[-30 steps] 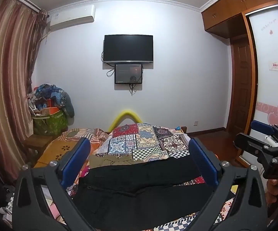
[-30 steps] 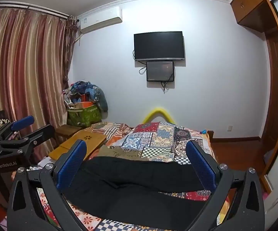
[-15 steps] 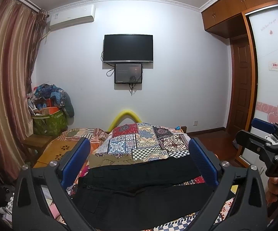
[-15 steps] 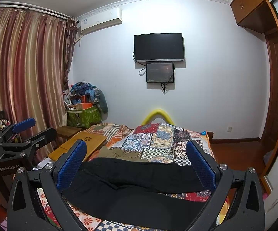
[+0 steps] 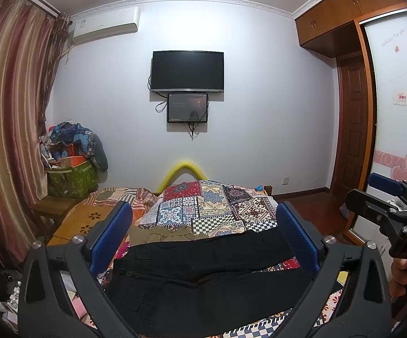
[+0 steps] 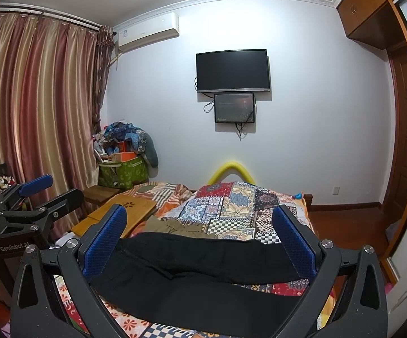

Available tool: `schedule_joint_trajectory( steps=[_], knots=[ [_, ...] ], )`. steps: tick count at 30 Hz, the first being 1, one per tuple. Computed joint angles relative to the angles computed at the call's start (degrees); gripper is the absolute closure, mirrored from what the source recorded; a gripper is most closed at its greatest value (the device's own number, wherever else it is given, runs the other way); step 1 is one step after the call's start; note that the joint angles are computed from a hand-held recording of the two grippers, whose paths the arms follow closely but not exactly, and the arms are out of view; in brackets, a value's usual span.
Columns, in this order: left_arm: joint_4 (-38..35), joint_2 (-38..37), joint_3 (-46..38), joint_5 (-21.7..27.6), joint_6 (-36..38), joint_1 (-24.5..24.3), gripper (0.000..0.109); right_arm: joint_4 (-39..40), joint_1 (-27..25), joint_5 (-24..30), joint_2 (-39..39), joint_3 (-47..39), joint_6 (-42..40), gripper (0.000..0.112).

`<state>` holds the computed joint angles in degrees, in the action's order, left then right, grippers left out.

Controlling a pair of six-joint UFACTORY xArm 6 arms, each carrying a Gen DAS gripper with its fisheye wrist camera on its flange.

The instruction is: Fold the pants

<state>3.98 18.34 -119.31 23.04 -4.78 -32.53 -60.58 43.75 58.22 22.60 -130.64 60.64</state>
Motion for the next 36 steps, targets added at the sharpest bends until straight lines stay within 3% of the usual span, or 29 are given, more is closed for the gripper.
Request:
schedule_joint_trajectory(
  steps=[31, 36],
  knots=[
    [-0.30, -0.57, 1.28, -0.89, -0.61, 0.18, 0.006, -0.38, 0.56, 0.53, 1.85, -2.77, -0.73, 0.010],
    [0.52, 0.59, -0.10, 0.12, -1.30, 0.34, 0.006, -1.08, 0.31, -0.03, 0.38, 0.36, 0.86, 0.010]
  ],
)
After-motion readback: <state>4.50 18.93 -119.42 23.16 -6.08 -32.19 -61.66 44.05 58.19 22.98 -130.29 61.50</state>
